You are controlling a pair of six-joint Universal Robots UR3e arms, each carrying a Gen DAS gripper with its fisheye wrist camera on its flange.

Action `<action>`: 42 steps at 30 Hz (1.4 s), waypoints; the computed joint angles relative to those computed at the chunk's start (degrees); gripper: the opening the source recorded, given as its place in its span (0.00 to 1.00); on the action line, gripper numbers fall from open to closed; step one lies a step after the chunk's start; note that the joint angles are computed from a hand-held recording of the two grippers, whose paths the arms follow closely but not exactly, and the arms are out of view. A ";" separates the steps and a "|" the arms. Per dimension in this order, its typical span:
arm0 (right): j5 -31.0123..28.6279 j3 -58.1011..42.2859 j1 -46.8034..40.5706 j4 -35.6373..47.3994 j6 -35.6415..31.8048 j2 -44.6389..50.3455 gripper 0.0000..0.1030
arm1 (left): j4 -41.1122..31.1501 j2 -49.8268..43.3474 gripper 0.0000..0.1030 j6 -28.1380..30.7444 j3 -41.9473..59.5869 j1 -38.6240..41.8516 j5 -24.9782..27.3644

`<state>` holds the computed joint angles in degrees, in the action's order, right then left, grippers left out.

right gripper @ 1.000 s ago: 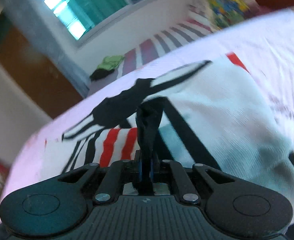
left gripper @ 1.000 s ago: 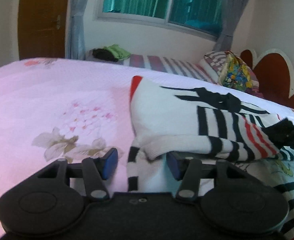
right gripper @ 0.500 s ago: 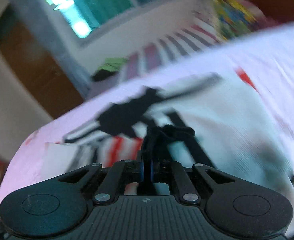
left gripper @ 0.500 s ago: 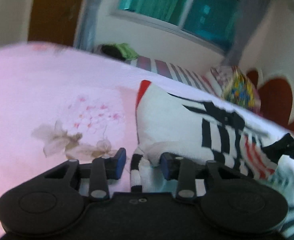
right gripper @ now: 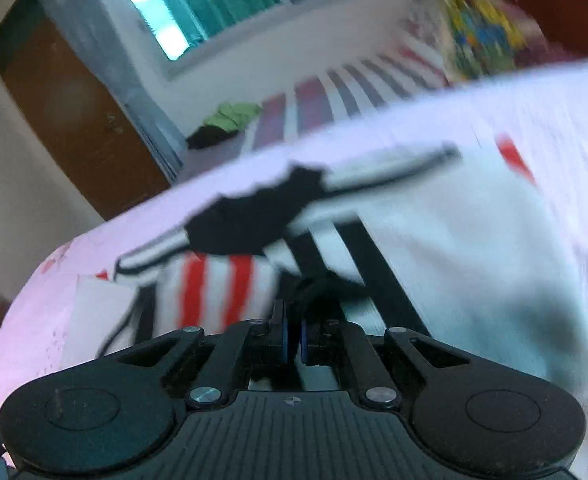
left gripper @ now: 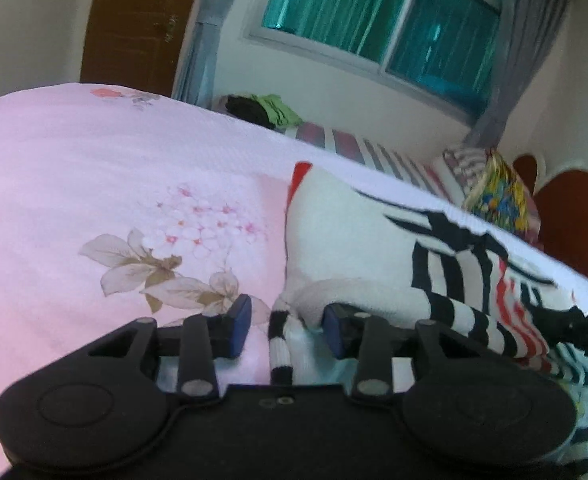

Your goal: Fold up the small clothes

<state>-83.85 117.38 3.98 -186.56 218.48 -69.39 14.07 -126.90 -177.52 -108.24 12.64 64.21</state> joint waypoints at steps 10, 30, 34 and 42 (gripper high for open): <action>0.14 -6.17 -0.57 6.94 -3.42 -2.58 0.05 | 0.49 0.49 0.37 5.34 -0.08 -3.27 3.46; 4.70 11.85 -5.17 -7.30 -3.61 -7.07 0.05 | -2.80 2.90 0.45 8.14 -1.09 -4.98 7.57; -3.10 10.44 -1.53 -1.22 -5.69 -13.17 0.05 | -0.28 10.72 0.45 10.12 -10.41 -1.56 1.25; -11.27 -6.12 6.46 5.15 -16.12 -0.15 0.05 | -7.50 -0.08 0.46 8.20 7.85 -11.79 4.20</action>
<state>-95.11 111.26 10.44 -181.41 202.35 -69.54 6.57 -126.98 -169.32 -100.39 0.85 68.40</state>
